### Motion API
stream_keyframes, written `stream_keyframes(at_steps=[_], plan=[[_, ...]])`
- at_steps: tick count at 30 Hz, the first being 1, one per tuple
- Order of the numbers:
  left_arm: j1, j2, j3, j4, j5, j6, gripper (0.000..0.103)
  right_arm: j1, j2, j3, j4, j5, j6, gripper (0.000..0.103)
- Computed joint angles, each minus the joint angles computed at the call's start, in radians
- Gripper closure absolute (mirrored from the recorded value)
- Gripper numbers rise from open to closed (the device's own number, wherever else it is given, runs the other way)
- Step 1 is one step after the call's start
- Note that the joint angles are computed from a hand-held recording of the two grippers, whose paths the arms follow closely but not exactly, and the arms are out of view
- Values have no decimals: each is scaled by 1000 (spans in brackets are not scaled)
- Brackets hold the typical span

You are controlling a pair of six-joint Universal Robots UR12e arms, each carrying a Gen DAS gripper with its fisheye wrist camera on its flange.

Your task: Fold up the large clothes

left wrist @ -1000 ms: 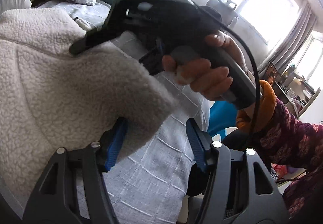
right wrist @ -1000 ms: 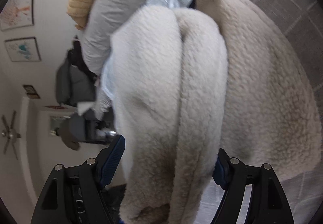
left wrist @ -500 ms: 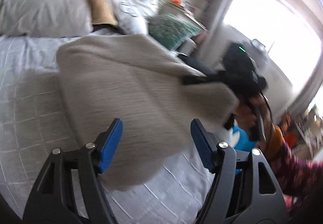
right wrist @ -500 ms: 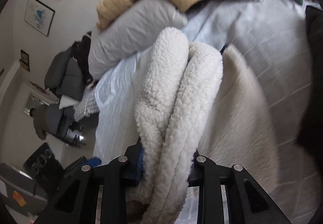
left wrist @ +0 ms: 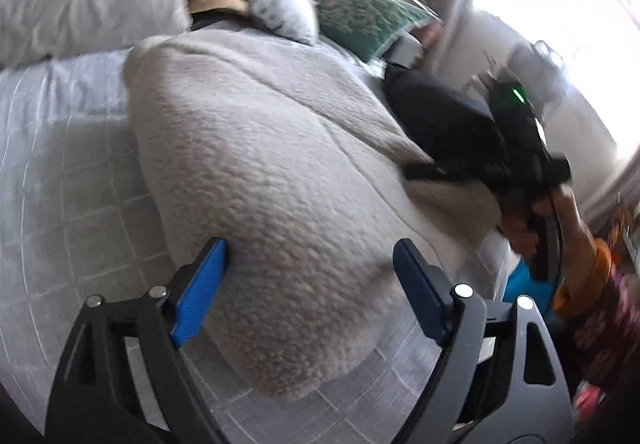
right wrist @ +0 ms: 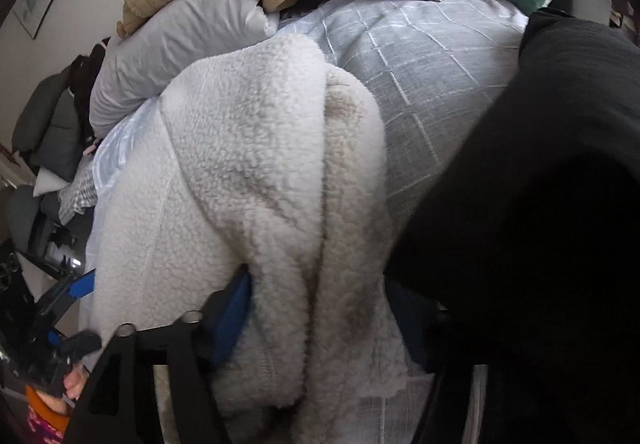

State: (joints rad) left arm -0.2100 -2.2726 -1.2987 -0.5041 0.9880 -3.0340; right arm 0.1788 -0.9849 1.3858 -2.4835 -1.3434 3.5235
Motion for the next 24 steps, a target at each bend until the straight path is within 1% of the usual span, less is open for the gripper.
stream_keyframes(at_steps=[2,3,4,5,8,10,11,12,13,14,15,16,17,18,19,20,22,24], plan=[[6,-14,13,6,8,-65,16,-9,-10,18,-7,40,34,28],[9,-20,19,0,14,-99,13,-15,-14,26,-10,64,50,27],[14,-31,31,-13,0,-141,9,-22,-13,34,-17,90,66,26],[16,-44,47,-27,-22,-178,8,-30,-13,45,-27,117,82,23],[34,-77,66,-44,-123,-297,3,-31,-3,40,-31,117,91,17],[44,-99,74,-39,-188,-354,0,-31,2,39,-32,124,96,17],[47,-107,73,-30,-211,-379,0,-31,4,37,-31,129,96,17],[54,-116,69,-25,-255,-410,0,-32,6,36,-31,134,95,18],[61,-130,73,-20,-306,-455,4,-34,10,33,-28,146,95,19],[63,-135,68,12,-315,-504,7,-35,13,31,-27,154,96,25],[60,-130,60,34,-297,-516,16,-37,17,28,-30,174,98,30],[54,-115,40,81,-247,-526,22,-39,22,27,-36,197,102,35],[49,-100,20,113,-212,-529,24,-40,26,26,-46,214,111,41],[44,-90,10,134,-183,-532,27,-40,30,26,-62,228,120,44],[42,-78,-1,152,-165,-533,29,-39,32,26,-77,228,126,47],[41,-71,-6,163,-154,-532,30,-33,33,23,-87,213,126,49],[47,-49,-27,198,-116,-524,30,-24,34,11,-94,202,124,53],[58,-25,-41,208,-83,-514,30,-14,40,-7,-102,215,114,54]])
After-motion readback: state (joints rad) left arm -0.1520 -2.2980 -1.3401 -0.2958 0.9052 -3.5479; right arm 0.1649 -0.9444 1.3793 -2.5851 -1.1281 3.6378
